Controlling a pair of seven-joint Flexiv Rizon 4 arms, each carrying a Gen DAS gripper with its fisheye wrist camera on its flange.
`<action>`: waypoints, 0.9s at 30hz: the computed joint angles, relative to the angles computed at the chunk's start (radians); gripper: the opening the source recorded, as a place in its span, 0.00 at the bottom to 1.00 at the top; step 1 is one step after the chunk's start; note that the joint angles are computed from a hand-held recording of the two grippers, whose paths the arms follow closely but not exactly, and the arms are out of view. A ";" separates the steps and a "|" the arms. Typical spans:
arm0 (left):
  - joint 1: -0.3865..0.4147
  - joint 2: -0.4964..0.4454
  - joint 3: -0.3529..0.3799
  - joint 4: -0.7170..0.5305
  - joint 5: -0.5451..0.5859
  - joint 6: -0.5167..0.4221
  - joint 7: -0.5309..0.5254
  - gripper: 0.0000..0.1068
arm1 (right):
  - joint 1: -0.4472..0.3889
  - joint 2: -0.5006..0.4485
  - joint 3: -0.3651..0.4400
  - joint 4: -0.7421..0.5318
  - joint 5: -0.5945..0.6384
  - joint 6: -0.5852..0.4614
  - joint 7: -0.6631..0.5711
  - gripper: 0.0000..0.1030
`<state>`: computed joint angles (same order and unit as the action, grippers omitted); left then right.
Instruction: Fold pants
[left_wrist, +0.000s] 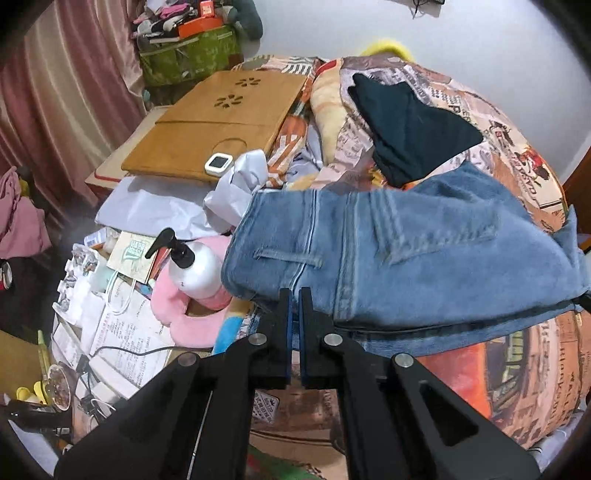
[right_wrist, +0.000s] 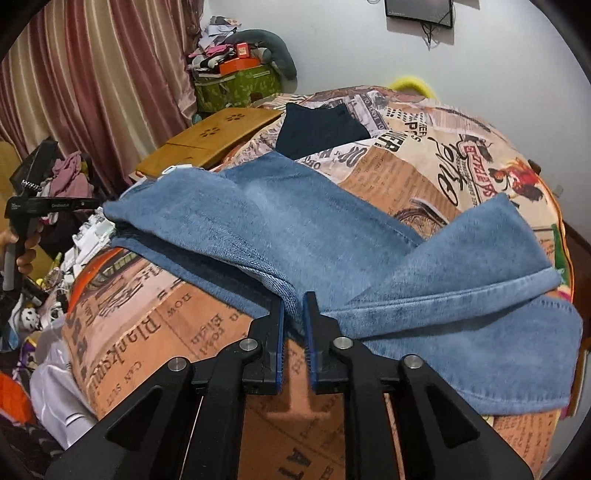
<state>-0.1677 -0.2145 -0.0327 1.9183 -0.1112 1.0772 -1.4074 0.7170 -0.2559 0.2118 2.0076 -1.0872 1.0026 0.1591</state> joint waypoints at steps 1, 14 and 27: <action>-0.004 0.005 0.001 -0.002 0.008 0.005 -0.003 0.01 | -0.001 0.005 0.002 0.004 0.004 0.004 0.002 0.12; -0.080 -0.060 -0.043 -0.136 0.030 0.024 -0.002 0.42 | -0.091 0.214 0.055 0.168 0.002 -0.142 0.214 0.35; -0.188 -0.271 -0.033 -0.414 0.110 -0.046 -0.051 0.65 | -0.317 0.377 0.059 0.361 0.210 -0.149 0.263 0.36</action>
